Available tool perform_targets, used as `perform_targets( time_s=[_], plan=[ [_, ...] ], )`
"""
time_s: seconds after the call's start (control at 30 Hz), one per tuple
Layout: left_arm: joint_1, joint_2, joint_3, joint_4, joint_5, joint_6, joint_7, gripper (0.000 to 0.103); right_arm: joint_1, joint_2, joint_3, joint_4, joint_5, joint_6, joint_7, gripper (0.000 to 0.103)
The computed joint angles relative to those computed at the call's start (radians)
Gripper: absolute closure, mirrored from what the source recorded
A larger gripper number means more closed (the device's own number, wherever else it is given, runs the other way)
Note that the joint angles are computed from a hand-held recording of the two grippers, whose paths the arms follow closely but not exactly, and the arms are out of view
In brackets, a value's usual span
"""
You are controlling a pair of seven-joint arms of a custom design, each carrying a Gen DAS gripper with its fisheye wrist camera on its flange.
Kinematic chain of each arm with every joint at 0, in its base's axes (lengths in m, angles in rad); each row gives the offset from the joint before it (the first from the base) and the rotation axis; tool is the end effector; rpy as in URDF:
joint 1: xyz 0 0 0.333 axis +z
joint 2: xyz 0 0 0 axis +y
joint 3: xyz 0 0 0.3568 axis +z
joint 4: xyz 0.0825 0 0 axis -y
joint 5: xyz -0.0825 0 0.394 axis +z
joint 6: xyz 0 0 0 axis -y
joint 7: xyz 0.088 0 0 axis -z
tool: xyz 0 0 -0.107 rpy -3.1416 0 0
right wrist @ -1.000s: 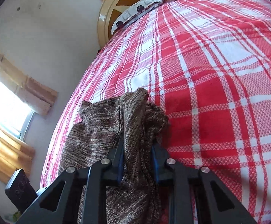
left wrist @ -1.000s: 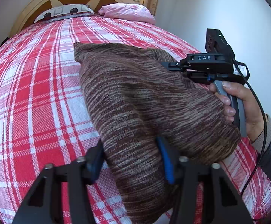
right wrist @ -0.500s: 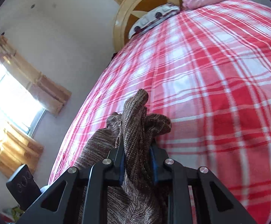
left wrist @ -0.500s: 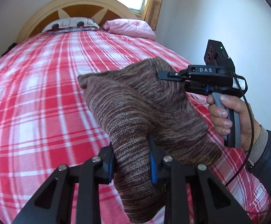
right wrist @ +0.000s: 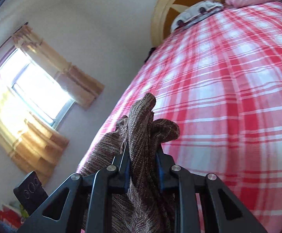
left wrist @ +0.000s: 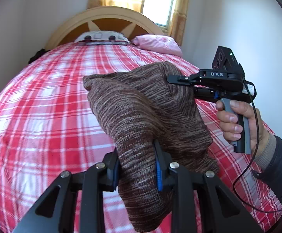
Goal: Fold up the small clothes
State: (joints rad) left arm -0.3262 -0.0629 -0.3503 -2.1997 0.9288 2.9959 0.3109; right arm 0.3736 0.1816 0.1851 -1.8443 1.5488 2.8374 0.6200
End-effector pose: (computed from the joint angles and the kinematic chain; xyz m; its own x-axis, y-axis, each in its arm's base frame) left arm 0.3989 -0.3985 0.5217 -0.3639 -0.9151 0.1738 -0.6209 0.0993 -0.7776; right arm 0.5837 0.2942 0.5147 0.3824 -0.6669 -0.6396 -0.7340 0.2013 -0.6487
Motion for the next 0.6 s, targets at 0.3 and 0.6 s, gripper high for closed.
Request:
perform_targets(
  time_s=[0.3, 0.6],
  plan=[
    [0.089, -0.169, -0.056, -0.141, 0.079, -0.039, -0.130, 0.074, 0.048, 0.101, 0.058, 0.127, -0.086, -0.006, 0.075, 0.081],
    [0.200, -0.327, -0.102, -0.301, -0.033, 0.004, -0.133, 0.074, 0.081, 0.247, 0.130, 0.291, -0.279, -0.007, 0.217, 0.081]
  ],
)
